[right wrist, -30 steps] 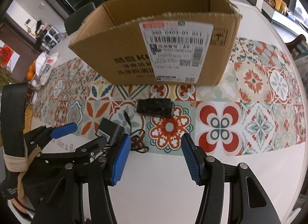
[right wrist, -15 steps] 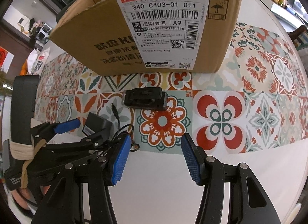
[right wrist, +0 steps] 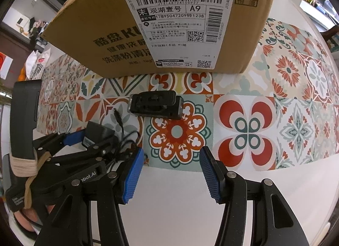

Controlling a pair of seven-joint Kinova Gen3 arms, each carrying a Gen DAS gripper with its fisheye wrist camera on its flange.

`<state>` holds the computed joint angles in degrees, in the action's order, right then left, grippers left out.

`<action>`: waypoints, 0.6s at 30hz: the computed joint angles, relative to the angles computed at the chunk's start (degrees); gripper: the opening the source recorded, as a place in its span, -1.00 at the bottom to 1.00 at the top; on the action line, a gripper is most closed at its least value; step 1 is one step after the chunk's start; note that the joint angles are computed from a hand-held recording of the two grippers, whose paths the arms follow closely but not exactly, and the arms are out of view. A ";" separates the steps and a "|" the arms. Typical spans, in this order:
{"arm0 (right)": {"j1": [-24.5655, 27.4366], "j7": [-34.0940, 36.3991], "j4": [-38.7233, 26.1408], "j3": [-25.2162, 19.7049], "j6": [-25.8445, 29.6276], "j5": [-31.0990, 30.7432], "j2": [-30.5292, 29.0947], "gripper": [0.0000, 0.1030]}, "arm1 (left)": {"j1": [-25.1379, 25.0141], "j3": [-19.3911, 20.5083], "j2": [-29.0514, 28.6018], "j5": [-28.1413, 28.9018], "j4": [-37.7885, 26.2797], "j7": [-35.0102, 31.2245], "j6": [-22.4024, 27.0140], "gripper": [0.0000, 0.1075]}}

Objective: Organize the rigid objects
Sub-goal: 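Grasp the black power adapter with the left tool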

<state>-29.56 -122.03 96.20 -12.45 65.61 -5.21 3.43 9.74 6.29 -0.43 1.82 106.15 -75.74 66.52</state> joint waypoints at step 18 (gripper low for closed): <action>-3.27 -4.38 -0.94 -0.77 -6.28 3.78 3.18 0.28 | -4.63 -2.96 -6.75 -1.19 1.97 -2.89 1.63 0.02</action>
